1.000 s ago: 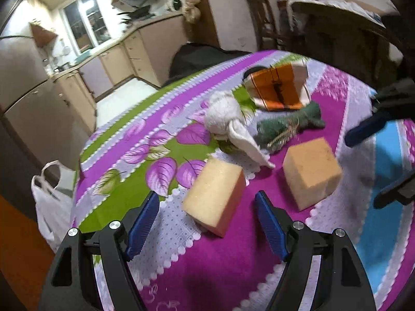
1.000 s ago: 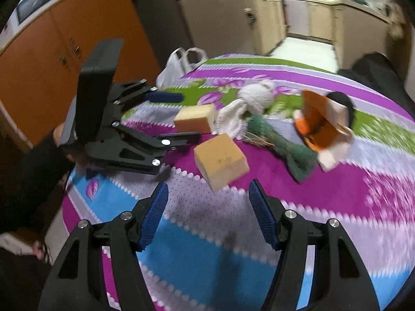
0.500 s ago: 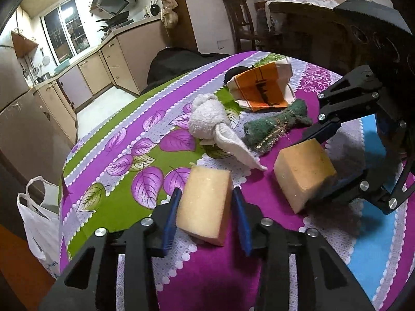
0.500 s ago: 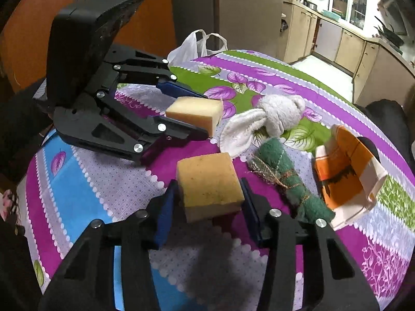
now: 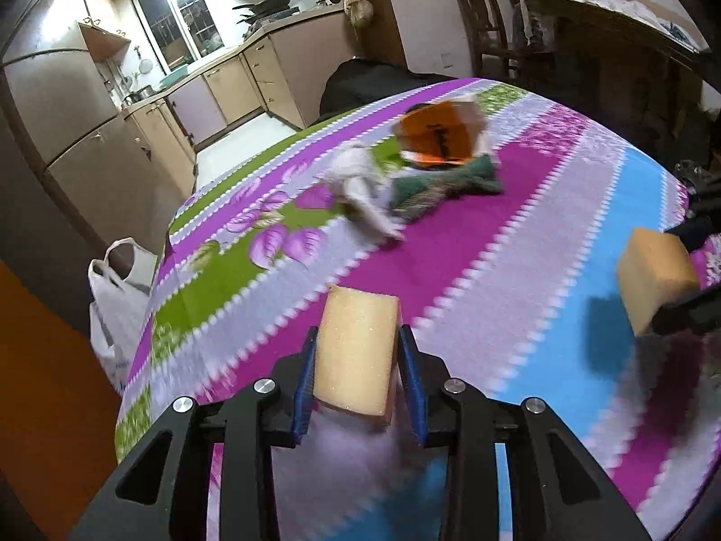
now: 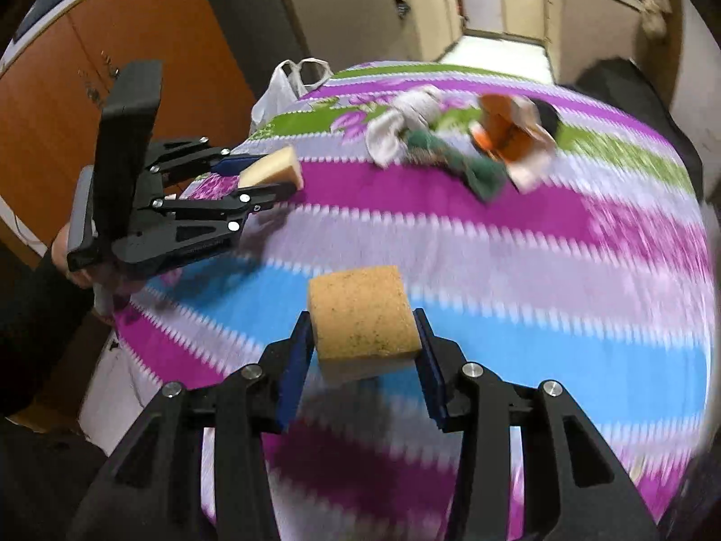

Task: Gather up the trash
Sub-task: 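Grasp a yellow sponge with left tool while right tool grasps another sponge, then carry both yellow sponges in both tools over the trash bag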

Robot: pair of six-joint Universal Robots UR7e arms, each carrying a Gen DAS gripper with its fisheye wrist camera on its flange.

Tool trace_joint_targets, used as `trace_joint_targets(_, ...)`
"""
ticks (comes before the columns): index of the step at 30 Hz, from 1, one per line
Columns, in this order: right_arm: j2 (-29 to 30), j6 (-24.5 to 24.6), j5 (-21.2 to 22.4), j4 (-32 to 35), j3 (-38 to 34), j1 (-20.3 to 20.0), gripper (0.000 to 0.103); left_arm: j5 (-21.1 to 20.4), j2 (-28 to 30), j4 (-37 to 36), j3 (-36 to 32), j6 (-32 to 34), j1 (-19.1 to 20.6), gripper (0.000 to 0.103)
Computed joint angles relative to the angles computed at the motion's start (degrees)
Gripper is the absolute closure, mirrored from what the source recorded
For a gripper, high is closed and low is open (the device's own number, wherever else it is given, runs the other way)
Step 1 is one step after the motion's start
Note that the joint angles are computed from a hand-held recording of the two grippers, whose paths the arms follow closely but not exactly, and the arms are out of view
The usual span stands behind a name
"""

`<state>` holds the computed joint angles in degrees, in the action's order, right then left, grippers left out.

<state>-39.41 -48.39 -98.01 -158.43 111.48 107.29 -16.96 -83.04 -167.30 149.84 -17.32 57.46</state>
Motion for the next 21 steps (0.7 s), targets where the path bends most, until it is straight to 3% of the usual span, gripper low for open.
trace_joint_targets(4, -4.0, 1.1, -1.4, -3.7, 4.7, -1.7, 0.061, 0.8, 0.7, 16.1, -0.8, -16.8, -6.5, 0.069)
trace_joint_targets(7, -7.3, 2.9, -2.6, -5.9, 6.6, -2.9, 0.061, 1.5, 5.8, 19.0, -3.3, -20.7, -9.6, 0.069)
trace_joint_targets(12, -14.1, 3.7, -4.4, -8.7, 8.4, -5.2, 0.061, 1.6, 16.4, 9.3, -9.6, -11.4, -12.9, 0.069)
trace_joint_targets(16, -18.8, 5.4, -6.8, -9.0, 7.7, -7.5, 0.061, 0.6, 25.7, -3.4, -17.1, 3.1, -13.7, 0.069)
trace_joint_targets(21, -23.2, 7.1, -11.5, -7.2, 4.5, -11.1, 0.061, -2.6, 36.6, -11.5, -28.9, 17.5, -14.1, 0.069)
